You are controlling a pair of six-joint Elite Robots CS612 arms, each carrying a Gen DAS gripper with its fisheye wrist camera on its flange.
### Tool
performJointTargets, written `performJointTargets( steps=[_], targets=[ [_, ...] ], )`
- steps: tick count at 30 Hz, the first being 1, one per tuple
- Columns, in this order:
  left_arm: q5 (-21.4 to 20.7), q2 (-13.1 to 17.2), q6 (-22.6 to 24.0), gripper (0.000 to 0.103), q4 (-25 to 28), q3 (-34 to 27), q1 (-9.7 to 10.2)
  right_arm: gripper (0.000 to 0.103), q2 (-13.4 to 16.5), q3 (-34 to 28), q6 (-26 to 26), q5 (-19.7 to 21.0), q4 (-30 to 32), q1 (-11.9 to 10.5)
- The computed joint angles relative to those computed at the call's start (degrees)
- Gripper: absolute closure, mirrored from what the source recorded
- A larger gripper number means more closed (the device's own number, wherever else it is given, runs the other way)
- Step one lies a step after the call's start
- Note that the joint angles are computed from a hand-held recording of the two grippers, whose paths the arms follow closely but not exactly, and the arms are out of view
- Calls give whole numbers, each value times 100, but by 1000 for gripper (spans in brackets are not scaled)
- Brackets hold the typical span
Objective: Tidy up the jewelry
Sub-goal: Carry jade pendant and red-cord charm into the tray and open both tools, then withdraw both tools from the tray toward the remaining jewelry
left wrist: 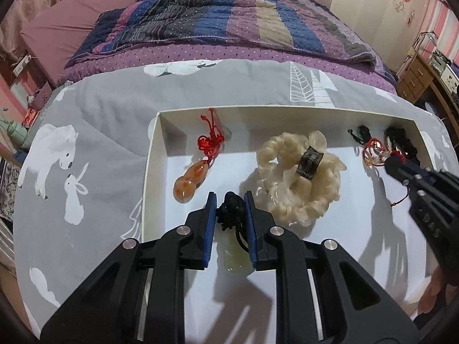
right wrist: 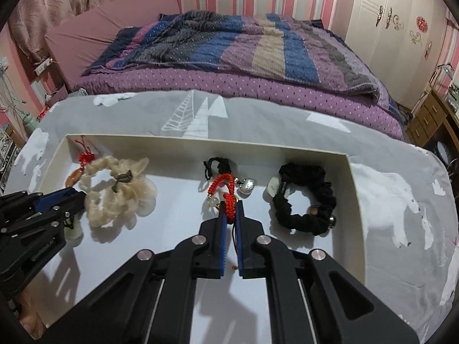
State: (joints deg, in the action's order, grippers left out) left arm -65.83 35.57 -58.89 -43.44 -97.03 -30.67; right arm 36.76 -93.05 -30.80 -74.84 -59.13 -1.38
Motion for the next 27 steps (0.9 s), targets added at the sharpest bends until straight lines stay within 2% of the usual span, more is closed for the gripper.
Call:
performJointTargets(
  steps=[8, 12, 13, 14, 15, 16, 17, 19, 21, 23, 24, 25, 27],
  targets=[
    [3, -36, 34, 84, 42, 79, 14, 98, -11, 121, -38, -49, 85, 15],
    [-42, -66, 33, 83, 38, 145, 21, 97, -71, 113, -143, 89, 248, -22],
    [-28, -75, 37, 78, 53, 137, 8, 94, -87, 95, -182, 114, 265, -34],
    [-12, -81, 54, 67, 40, 132, 4, 89, -102, 72, -192, 151, 273, -48],
    [76, -88, 62, 59, 34, 102, -29, 68, -117, 57, -194, 210, 264, -70],
    [183, -97, 64, 45, 37, 84, -62, 53, -125, 20, -192, 288, 225, -97],
    [346, -113, 75, 35, 43, 59, -116, 53, -132, -1, -208, 332, 191, -113],
    [511, -148, 92, 27, 52, 41, -176, 53, -178, -33, -265, 390, 226, -135],
    [543, -173, 114, 25, 22, 4, -211, 53, -233, -75, -231, 490, 292, -182],
    [563, -185, 149, 18, 9, -52, -242, 50, -273, -106, -249, 577, 338, -233],
    [611, -192, 136, 15, 38, -84, -263, 44, -292, -118, -254, 578, 333, -257],
    [658, -194, 117, 7, 77, -124, -282, 36, -311, -148, -231, 542, 313, -290],
    [775, -187, 70, 4, 146, -244, -330, 29, -340, -191, -178, 513, 311, -358]
  ],
)
